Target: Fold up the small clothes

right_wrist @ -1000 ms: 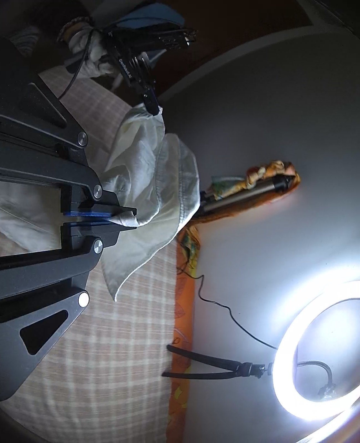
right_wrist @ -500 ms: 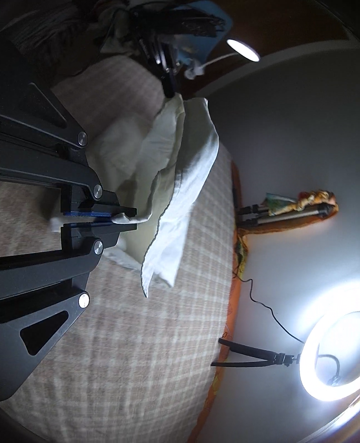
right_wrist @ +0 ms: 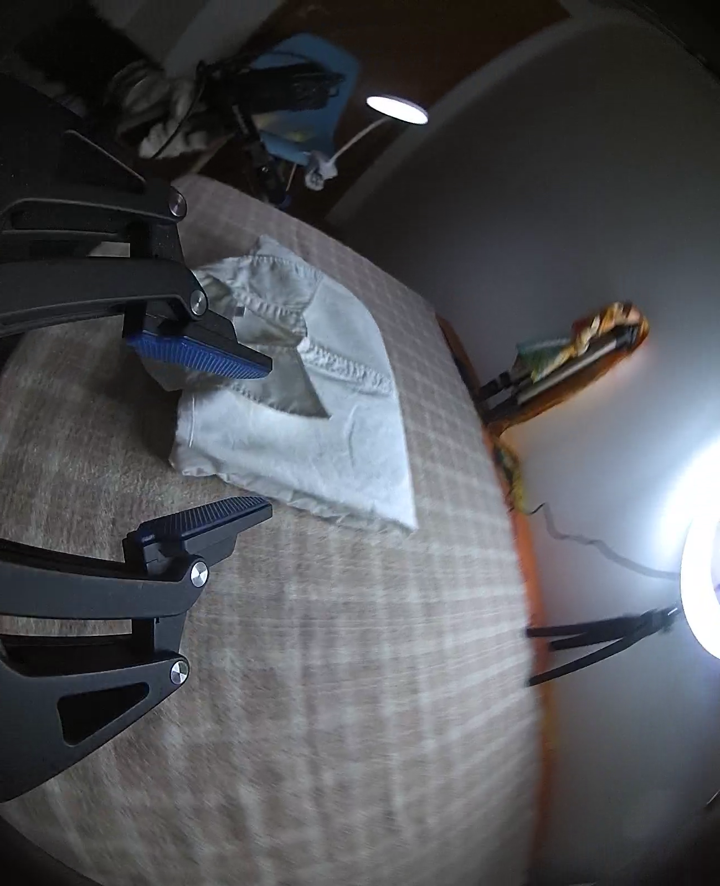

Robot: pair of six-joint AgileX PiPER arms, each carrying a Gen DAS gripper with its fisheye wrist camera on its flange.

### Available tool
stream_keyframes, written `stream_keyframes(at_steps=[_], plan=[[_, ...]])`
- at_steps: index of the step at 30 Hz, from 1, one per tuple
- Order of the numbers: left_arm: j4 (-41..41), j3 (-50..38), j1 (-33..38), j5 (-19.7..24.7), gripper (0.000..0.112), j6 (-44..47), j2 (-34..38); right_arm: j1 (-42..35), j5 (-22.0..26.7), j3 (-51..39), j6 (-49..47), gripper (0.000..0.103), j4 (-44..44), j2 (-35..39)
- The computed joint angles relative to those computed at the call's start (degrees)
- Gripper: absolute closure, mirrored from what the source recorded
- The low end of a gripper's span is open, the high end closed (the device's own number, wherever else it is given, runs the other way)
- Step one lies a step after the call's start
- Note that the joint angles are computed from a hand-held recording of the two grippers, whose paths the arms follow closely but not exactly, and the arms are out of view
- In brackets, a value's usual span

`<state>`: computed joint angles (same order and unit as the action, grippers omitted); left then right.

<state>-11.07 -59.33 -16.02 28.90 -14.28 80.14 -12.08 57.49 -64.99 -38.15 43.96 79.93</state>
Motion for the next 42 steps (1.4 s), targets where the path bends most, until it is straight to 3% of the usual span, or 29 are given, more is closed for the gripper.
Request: stream_keyframes(at_steps=[2, 4, 5, 6, 7, 8, 9, 13, 17, 22, 24, 26, 30, 32, 35, 38, 40, 42], plan=[[-3.09, -0.83, 0.75, 0.29, 0.063, 1.61, 2.58, 0.92, -0.12, -0.55, 1.88, 0.059, -1.16, 2.80], [-8.96, -0.75, 2.19, -0.46, 0.073, 4.88, 4.52, 1.31, 0.58, -0.88, 2.66, 0.059, -0.44, 5.53], [-12.36, -0.82, 2.75, -0.44, 0.089, 7.72, 5.18, 1.36, 1.11, -0.98, 2.78, 0.059, 0.06, 6.59], [-13.48, -1.15, 2.96, -0.22, 0.098, 8.96, 5.90, 1.60, 2.06, -1.32, 2.59, 0.062, 0.55, 7.98], [-12.30, -1.49, 2.62, -0.14, 0.100, 8.04, 6.34, 1.92, 2.41, -1.42, 2.36, 0.073, 0.57, 8.47], [-11.75, -1.66, 2.15, -0.23, 0.111, 7.85, 6.79, 2.33, 2.82, -1.70, 2.23, 0.091, 0.19, 8.89], [-11.99, -1.66, 1.98, -0.26, 0.112, 7.90, 6.71, 3.02, 3.44, -2.25, 1.87, 0.097, -0.20, 9.47], [-18.79, 0.84, 2.71, -0.90, 0.112, 11.71, 2.60, 2.79, 4.45, -3.07, 1.73, 0.100, 0.43, 8.22], [-9.50, 2.08, 0.81, -1.22, 0.112, 5.43, 3.86, 0.99, 6.14, -4.30, -0.22, 0.101, 1.42, 8.08], [2.90, 1.56, -2.04, -1.37, 0.112, -4.14, 6.30, 5.09, 2.82, -2.91, 4.75, 0.101, -6.89, 9.96], [5.84, 1.23, -2.92, -0.45, 0.103, -5.92, 5.52, 7.78, 0.77, -2.33, 6.31, 0.101, -11.30, 9.23], [12.09, 1.22, -3.89, 0.68, 0.084, -11.17, 4.20, 8.83, 0.24, -2.56, 6.69, 0.097, -13.17, 8.17], [17.72, 1.92, -4.41, 0.58, 0.078, -15.76, 0.47, 8.72, 2.16, -4.51, 5.49, 0.093, -13.65, 5.72], [23.75, 1.08, -5.70, 0.63, 0.077, -21.21, -0.34, 9.04, -0.40, -3.89, 4.87, 0.084, -14.09, 2.96], [23.41, -2.14, -6.47, 0.85, 0.077, -20.36, 1.06, 10.22, -6.97, -3.28, 3.45, 0.083, -12.29, 1.27], [24.13, -8.26, -7.48, 1.42, 0.077, -20.59, 5.59, 12.41, -9.45, -6.84, 3.14, 0.083, -9.56, 5.24], [22.38, -13.92, -6.96, 2.27, 0.077, -18.66, 9.92, 15.81, -12.66, -10.08, 6.46, 0.083, -12.41, 8.69], [23.59, -18.86, -6.73, 3.58, 0.077, -19.50, 13.95, 17.15, -12.52, -14.38, 9.23, 0.083, -15.13, 12.47]])
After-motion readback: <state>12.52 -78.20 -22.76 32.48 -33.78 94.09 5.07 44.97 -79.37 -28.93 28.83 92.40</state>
